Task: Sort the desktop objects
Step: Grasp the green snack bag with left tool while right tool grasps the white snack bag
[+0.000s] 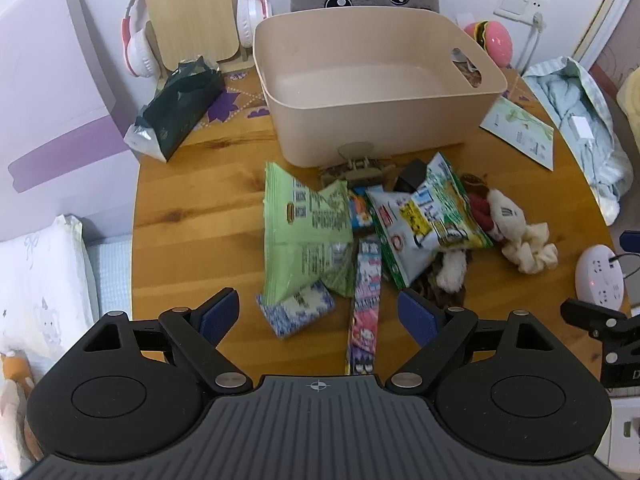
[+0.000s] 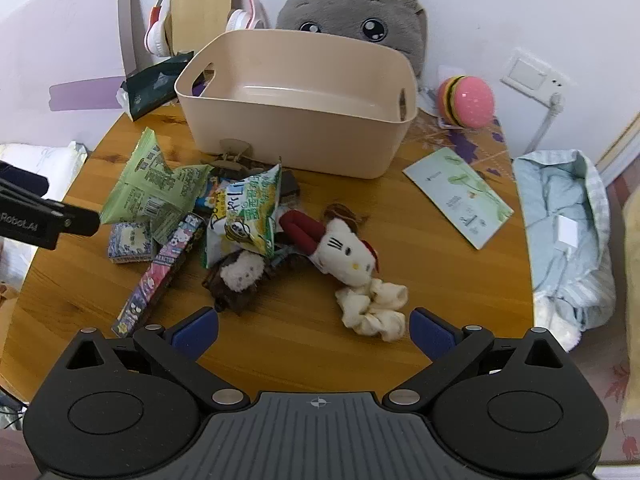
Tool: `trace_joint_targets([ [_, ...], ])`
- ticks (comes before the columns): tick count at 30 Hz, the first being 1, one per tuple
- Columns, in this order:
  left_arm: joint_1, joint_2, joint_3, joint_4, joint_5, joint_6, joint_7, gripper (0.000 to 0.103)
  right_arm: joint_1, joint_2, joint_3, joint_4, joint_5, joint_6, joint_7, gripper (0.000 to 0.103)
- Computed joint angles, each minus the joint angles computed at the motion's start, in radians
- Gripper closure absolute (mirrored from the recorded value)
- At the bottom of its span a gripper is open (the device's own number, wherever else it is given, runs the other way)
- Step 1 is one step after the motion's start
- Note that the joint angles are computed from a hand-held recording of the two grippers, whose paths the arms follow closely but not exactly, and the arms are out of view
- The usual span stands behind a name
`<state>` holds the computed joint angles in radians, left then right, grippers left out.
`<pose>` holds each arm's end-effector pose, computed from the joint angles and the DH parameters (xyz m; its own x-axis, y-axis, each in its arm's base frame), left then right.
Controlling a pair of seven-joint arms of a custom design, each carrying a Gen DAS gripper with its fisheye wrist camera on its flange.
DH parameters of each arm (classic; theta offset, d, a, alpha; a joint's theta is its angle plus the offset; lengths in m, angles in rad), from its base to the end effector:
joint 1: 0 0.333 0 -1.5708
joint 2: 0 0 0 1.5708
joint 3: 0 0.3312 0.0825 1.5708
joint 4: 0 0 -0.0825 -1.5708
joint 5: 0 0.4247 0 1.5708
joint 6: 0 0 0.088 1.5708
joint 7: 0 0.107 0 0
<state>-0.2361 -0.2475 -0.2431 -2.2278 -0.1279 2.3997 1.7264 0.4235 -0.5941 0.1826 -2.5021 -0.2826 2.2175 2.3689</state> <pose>0.4814 -0.2589 0.5149 -0.5336 -0.8457 -0.0048 -0.7725 0.4896 -0.4043 0.3551 0.2415 0.5137 -0.0848 -0.9941 0.0669 -0.8989 0.0473 -0.4357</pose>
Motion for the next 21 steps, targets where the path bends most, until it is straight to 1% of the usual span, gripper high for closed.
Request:
trace_joint_targets([
  [4, 0.002, 0.051, 0.001, 0.034, 0.01, 0.015, 0.011, 0.015, -0.007, 0.045, -0.015, 0.015, -0.003, 0.045, -0.028, 0.0],
  [7, 0.0, 0.087, 0.01, 0.062, -0.015, 0.004, 0.035, 0.015, -0.013, 0.087, -0.026, 0.03, -0.006, 0.089, -0.062, 0.0],
  [10, 0.001, 0.113, 0.012, 0.077, -0.019, 0.013, 0.045, 0.015, -0.023, 0.132, -0.027, 0.055, -0.017, 0.118, -0.088, 0.0],
  [14, 0.002, 0.145, 0.014, 0.105, -0.019, 0.003, 0.065, 0.015, -0.036, 0.187, -0.03, 0.085, -0.042, 0.163, -0.127, 0.0],
  [21, 0.004, 0.195, 0.015, 0.138, 0.002, 0.028, 0.08, 0.015, -0.043, 0.279, -0.052, 0.137, -0.018, 0.205, -0.217, 0.0],
])
